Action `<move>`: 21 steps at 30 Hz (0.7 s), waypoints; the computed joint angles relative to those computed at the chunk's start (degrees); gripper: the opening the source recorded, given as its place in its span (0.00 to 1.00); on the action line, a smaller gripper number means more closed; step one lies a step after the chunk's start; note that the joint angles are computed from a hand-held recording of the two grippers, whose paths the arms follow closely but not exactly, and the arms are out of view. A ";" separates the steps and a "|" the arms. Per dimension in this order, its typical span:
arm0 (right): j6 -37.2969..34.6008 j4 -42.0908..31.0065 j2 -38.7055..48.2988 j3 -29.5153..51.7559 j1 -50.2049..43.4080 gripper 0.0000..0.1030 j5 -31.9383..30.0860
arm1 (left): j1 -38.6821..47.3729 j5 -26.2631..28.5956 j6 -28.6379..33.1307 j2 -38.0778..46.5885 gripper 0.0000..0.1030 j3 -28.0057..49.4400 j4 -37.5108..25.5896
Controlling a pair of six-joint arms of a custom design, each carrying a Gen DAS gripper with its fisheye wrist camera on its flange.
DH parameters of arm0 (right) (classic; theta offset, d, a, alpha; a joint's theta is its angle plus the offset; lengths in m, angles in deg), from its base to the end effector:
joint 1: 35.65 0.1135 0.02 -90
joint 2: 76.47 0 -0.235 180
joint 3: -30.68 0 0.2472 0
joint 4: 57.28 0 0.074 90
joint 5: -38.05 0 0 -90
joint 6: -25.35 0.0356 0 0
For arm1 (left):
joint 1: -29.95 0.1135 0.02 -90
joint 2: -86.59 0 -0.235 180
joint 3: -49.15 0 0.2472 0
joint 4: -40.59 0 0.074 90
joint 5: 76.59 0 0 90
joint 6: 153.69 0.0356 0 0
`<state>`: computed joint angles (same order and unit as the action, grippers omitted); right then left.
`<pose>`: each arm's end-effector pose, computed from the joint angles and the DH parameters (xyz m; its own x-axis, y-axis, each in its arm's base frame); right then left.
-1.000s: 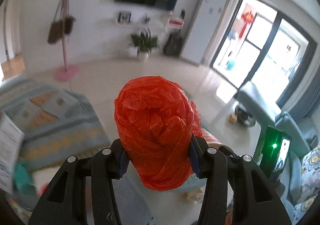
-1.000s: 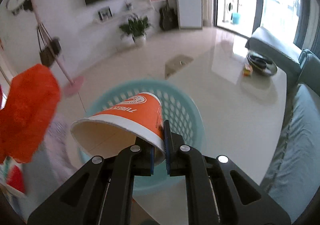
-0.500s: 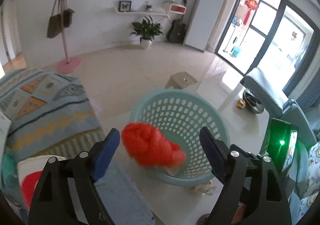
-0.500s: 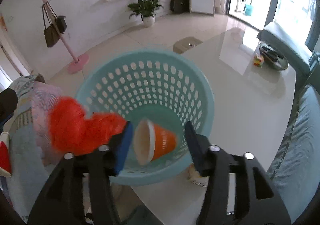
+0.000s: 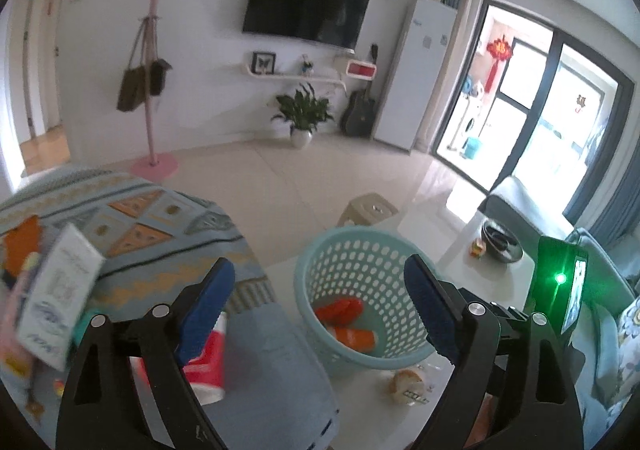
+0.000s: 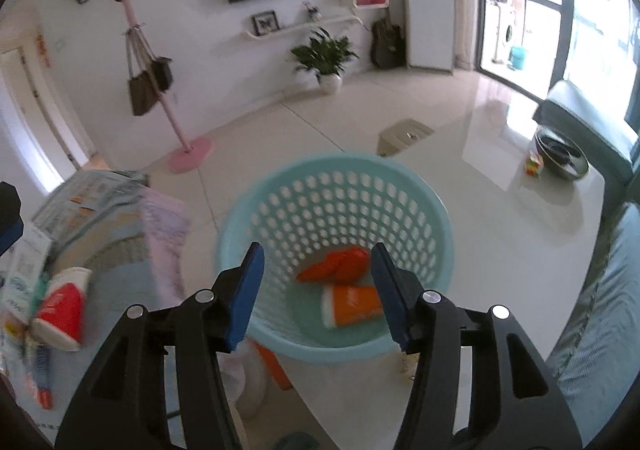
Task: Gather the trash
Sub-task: 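Grasp the pink sponge with the left tool while the right tool grasps the red cup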
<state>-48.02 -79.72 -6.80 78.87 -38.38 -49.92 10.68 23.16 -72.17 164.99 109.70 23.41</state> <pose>0.2470 -0.0130 0.1673 -0.6430 0.3170 -0.6972 0.2683 0.9459 0.1826 0.2787 -0.1038 0.2053 -0.6032 0.0569 -0.7956 0.3713 0.9028 -0.2169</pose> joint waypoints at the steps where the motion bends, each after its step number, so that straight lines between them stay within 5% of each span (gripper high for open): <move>1: 0.41 -0.49 -1.44 0.02 1.15 0.50 0.13 | 1.06 0.25 0.38 -2.76 0.82 -1.37 -0.42; 13: 3.24 -2.86 -12.70 1.15 24.70 0.60 13.07 | 23.96 12.22 5.39 -26.12 0.83 -11.12 -8.72; 21: 2.74 6.86 -3.81 0.60 38.27 0.69 20.32 | 50.86 27.77 15.20 -25.86 0.83 -11.48 -13.44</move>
<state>-45.29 -72.86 -10.60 79.46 -0.11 -29.60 61.54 50.93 -56.97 139.14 98.21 9.97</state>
